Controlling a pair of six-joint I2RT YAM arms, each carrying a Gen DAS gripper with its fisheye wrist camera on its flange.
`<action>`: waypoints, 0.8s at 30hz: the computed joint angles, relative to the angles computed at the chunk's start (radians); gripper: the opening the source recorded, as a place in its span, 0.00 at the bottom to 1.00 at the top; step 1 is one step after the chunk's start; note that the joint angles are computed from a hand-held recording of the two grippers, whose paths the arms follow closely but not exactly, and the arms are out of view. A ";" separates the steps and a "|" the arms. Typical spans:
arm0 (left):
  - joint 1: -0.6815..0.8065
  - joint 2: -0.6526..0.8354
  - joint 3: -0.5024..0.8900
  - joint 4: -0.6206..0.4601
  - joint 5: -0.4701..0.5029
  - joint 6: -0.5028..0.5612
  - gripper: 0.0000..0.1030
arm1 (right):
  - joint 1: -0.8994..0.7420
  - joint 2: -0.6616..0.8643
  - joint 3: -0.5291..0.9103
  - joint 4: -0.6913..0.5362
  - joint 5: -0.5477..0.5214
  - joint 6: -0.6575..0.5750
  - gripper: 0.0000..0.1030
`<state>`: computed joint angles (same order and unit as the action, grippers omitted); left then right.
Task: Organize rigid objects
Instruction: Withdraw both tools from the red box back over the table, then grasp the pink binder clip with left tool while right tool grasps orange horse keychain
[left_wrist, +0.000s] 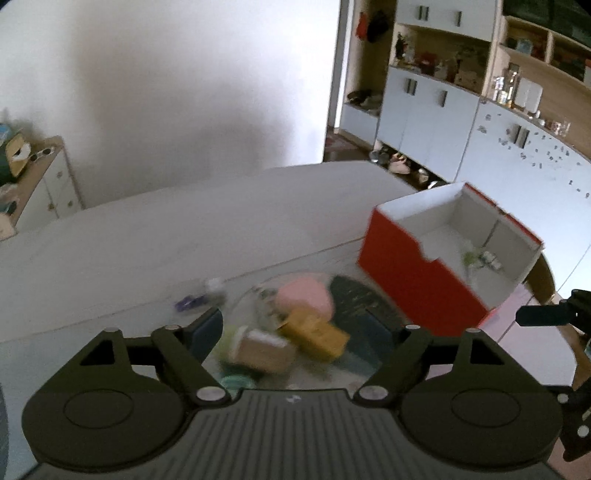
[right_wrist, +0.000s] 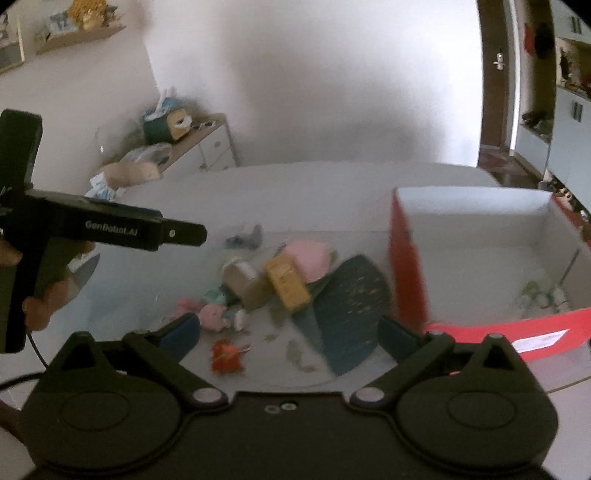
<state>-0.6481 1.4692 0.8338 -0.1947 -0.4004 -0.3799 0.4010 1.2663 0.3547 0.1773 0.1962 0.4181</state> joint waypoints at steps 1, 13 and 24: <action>0.014 -0.014 -0.025 0.007 0.004 0.006 0.80 | 0.019 0.035 0.011 0.015 0.008 0.010 0.99; 0.198 -0.109 -0.275 0.128 0.132 0.089 0.80 | 0.161 0.350 0.140 0.078 0.035 0.091 0.99; 0.271 -0.007 -0.406 0.349 0.241 0.156 0.80 | 0.180 0.532 0.245 0.089 -0.004 0.052 0.97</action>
<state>-0.3772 1.4626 0.4279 0.1545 -0.1591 -0.2242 0.5813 1.7980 0.5996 0.2666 0.1924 0.4705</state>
